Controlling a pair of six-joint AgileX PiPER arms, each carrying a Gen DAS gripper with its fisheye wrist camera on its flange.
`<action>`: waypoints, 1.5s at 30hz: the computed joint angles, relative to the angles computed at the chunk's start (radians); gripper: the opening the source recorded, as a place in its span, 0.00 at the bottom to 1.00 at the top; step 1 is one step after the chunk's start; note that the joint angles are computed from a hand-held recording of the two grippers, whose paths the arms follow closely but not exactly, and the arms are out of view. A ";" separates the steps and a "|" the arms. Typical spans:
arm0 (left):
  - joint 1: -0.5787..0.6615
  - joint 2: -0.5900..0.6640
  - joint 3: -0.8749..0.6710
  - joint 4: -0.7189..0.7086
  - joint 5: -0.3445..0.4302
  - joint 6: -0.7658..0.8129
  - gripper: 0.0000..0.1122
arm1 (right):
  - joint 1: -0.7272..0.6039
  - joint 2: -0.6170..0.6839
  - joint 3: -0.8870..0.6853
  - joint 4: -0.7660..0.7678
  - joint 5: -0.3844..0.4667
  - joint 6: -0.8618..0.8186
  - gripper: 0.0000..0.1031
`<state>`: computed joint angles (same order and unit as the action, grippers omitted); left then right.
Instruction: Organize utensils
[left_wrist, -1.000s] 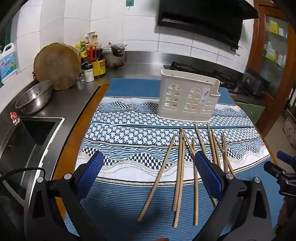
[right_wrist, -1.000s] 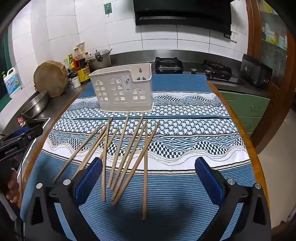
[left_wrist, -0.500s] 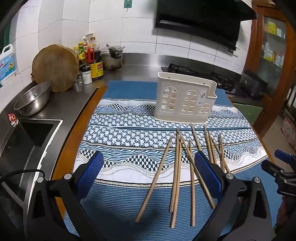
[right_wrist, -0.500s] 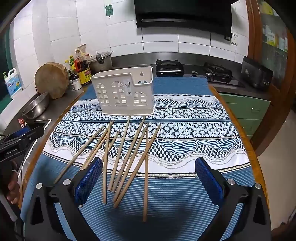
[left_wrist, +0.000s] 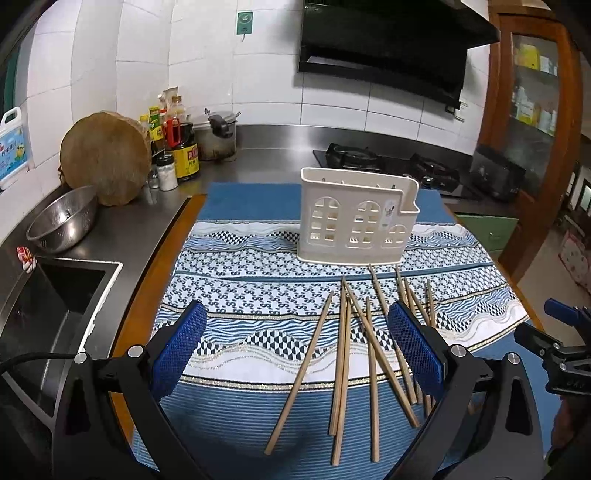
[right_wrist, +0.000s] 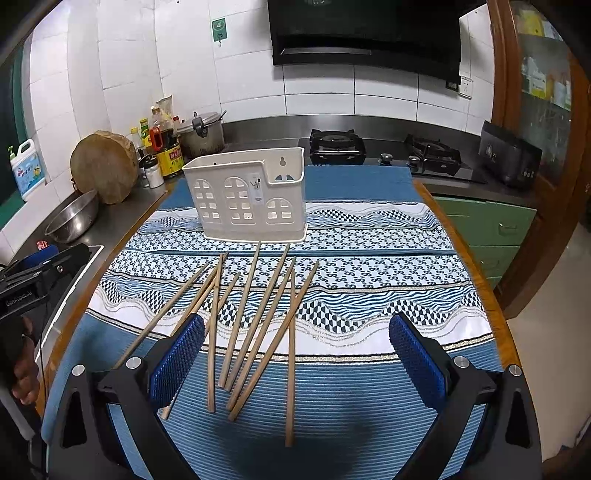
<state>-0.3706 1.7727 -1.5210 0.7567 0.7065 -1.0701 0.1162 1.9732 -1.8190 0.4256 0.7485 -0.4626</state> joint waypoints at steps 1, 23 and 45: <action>-0.002 -0.001 0.001 0.006 -0.002 -0.005 0.86 | -0.001 -0.001 0.000 0.002 -0.001 -0.002 0.94; -0.015 -0.005 -0.025 0.052 0.005 -0.008 0.86 | -0.004 -0.012 -0.009 0.007 -0.001 0.001 0.94; -0.022 0.003 -0.040 0.053 0.017 0.004 0.86 | -0.004 -0.016 0.008 0.010 -0.003 -0.003 0.94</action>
<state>-0.3926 1.7758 -1.5610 0.8097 0.7231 -1.0663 0.1119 1.9570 -1.8114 0.4355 0.7455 -0.4660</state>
